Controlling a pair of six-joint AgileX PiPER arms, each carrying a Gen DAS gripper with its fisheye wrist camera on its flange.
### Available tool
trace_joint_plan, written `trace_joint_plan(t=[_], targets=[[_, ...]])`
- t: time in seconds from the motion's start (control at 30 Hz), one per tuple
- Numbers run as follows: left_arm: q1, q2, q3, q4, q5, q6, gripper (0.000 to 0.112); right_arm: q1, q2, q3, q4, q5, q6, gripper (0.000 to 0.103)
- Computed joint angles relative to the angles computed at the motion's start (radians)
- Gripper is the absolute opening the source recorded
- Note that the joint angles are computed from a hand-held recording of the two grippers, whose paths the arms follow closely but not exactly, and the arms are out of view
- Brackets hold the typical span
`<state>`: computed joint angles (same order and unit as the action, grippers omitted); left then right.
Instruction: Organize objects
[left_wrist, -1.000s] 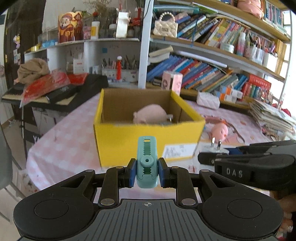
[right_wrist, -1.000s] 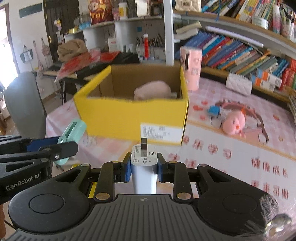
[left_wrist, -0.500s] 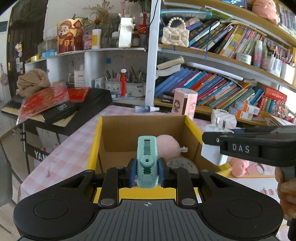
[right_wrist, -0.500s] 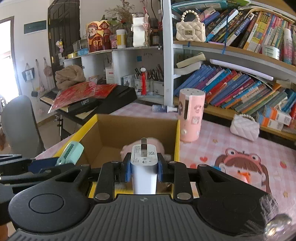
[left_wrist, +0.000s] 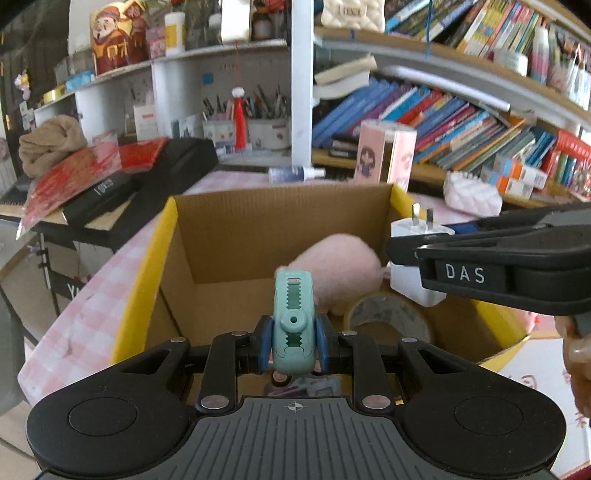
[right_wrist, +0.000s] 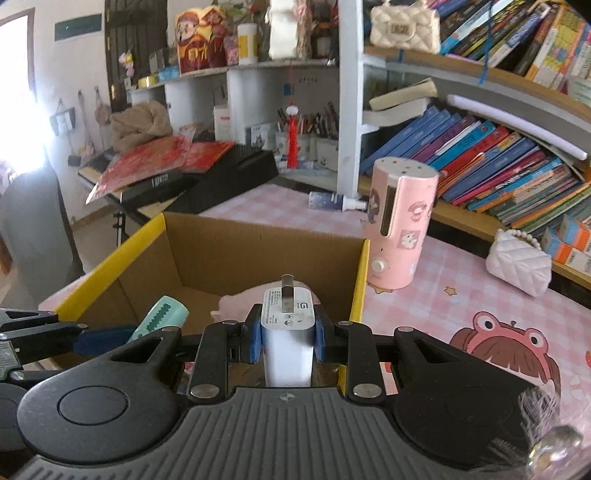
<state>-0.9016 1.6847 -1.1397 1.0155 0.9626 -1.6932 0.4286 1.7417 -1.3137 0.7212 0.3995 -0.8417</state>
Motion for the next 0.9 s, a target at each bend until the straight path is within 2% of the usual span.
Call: trace_joint_plan(t=[0.33,0.5,0.83,0.9], targets=[[0.070,0.065,-0.040,-0.090,-0.043,0.086,0.023,0.022,0.127,-0.137,-0.123,0.107,0.021,0.025],[0.086,0.077,-0.046,-0.104,-0.053,0.090,0.023,0.035,0.150,-0.163,-0.135,0.117,-0.018,0.025],[0.065,0.083,-0.059,-0.094,-0.009,0.068,0.027,0.044,0.179,-0.223,-0.212,0.184,0.011,0.025],[0.052,0.079,-0.059,-0.084,0.010,0.058,0.031,0.046,0.180,-0.225,-0.226,0.187,0.021,0.025]])
